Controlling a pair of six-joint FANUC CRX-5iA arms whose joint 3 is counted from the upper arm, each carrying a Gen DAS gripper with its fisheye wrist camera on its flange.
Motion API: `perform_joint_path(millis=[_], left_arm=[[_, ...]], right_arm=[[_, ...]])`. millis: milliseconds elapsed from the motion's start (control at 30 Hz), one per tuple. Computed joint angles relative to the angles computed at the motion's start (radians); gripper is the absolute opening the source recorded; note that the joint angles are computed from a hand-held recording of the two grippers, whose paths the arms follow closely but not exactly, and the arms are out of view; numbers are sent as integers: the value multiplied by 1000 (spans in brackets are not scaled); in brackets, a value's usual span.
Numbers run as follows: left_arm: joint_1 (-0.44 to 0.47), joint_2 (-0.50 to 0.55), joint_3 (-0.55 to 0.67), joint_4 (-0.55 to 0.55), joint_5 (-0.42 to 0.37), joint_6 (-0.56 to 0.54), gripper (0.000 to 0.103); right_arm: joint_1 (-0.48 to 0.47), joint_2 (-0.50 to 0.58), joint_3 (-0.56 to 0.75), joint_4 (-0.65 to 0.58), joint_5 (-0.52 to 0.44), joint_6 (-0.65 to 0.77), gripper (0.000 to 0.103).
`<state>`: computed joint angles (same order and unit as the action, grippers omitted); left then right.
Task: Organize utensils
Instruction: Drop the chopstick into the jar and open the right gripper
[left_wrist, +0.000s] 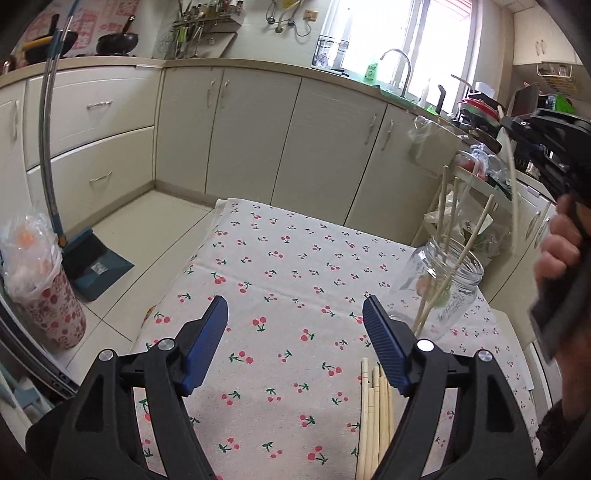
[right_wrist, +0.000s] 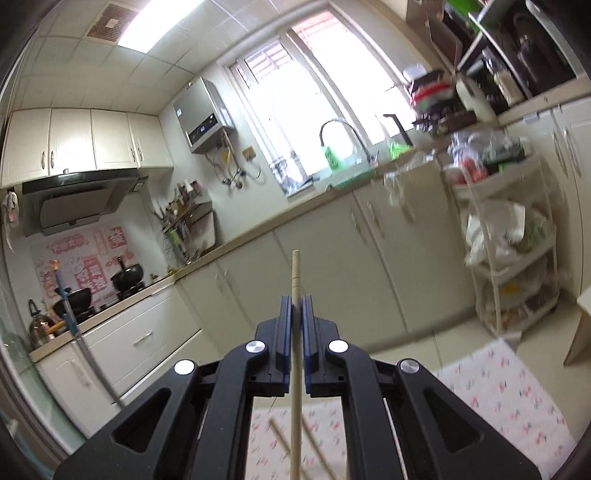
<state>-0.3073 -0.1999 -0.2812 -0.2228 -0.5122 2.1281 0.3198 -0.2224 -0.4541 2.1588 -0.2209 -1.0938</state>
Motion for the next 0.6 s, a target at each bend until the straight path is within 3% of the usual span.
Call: perform_joint_path(millis=[100, 267, 600], left_arm=[[10, -3, -16, 39, 15, -24, 72], [26, -4, -38, 112, 35, -78, 72], [41, -7, -49, 165, 39, -110, 73]], right_arm=[[70, 55, 12, -111, -131, 130, 6], [160, 101, 10, -281, -241, 331, 6], [202, 92, -47, -290, -269, 416, 6]])
